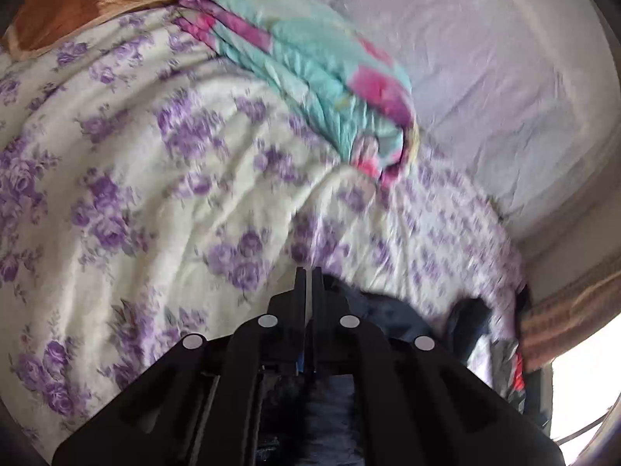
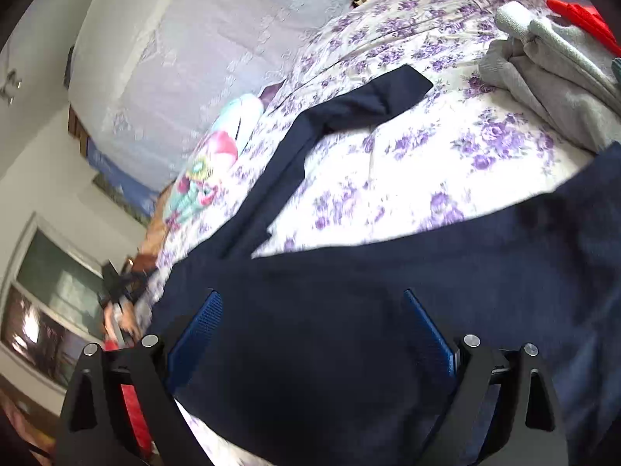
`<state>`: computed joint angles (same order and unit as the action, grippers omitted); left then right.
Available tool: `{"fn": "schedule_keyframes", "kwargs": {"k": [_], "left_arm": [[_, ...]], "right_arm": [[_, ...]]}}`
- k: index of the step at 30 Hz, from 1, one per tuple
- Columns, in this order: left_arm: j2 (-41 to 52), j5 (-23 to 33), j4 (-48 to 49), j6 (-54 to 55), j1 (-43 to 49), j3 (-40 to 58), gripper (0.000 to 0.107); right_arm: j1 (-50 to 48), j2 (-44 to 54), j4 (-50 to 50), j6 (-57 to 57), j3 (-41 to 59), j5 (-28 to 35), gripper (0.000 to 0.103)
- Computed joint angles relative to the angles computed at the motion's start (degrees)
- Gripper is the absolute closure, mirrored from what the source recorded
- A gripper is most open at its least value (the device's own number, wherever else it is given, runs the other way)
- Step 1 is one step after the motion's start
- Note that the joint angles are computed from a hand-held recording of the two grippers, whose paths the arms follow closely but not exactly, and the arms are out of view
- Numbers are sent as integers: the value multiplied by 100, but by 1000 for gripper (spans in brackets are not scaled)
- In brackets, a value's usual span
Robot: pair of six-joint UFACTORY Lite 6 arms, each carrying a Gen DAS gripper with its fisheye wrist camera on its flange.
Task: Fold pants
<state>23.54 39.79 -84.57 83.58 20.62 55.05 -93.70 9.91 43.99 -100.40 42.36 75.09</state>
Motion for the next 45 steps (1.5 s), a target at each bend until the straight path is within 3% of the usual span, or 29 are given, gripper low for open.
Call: {"fn": "schedule_keyframes", "kwargs": {"k": [1, 2, 4, 7, 9, 12, 13, 15, 17, 20, 25, 28, 29, 30, 31, 33, 35, 38, 39, 41, 43, 45], "left_arm": [[-54, -396, 205, 22, -374, -30, 92], [-44, -551, 250, 147, -595, -85, 63], [104, -673, 340, 155, -874, 30, 33], [818, -649, 1080, -650, -1201, 886, 34], [1100, -646, 1100, -596, -1365, 1162, 57], [514, -1196, -438, 920, -1649, 487, 69], [127, -1061, -1037, 1476, -1538, 128, 84], [-141, -96, -1517, 1871, -1004, -173, 88], [-195, 561, -1295, 1601, -570, -164, 90], [-159, 269, -1697, 1848, -591, -218, 90], [50, 851, -2124, 2066, 54, -289, 93], [461, 716, -2005, 1956, 126, 25, 93], [586, 587, -2008, 1927, 64, 115, 93], [681, 464, -2039, 1942, -1, 186, 93], [774, 387, -2031, 1922, -39, 263, 93], [863, 466, -1919, 1791, 10, 340, 93], [811, 579, -1832, 1730, 90, 288, 93], [654, 532, -1913, 1831, 69, 144, 93], [605, 490, -1961, 1884, 46, 98, 93], [471, 368, -2057, 1982, -11, -16, 93], [426, 361, -2100, 2040, -35, -63, 93], [438, 291, -2119, 2044, -67, -45, 93]], "right_arm": [[178, 57, 18, 123, 26, -8, 9], [349, 14, 94, 268, -72, -114, 9], [595, -3, 147, 289, -307, -373, 9], [754, -124, 166, 224, -714, -763, 9], [783, -238, 201, 202, -789, -874, 9], [1100, -372, 480, 448, -597, -837, 9], [1340, -346, 663, 565, -444, -874, 9], [2039, -492, 1213, 928, -254, -1235, 9], [2772, -483, 1782, 1355, 46, -1559, 9], [3905, 146, 2266, 2105, 980, -1903, 9], [5303, 1876, 2930, 3659, 2599, -2450, 9], [5760, 2955, 2974, 4416, 3593, -2738, 12], [5856, 3240, 3037, 4475, 3828, -2901, 28], [5915, 3338, 3209, 4334, 3845, -3113, 68], [5928, 3341, 3478, 4004, 3768, -3283, 80], [5768, 2928, 4277, 2858, 3160, -3148, 86], [5331, 1939, 4408, 1785, 2168, -2615, 86], [3750, 685, 2999, 868, 952, -1170, 82], [3150, 483, 2399, 756, 656, -986, 67], [1951, 360, 1200, 1003, 179, -1284, 53], [752, 758, 136, 1468, 508, -1287, 53], [-317, 1335, -136, 1441, 1195, -503, 53]]}}
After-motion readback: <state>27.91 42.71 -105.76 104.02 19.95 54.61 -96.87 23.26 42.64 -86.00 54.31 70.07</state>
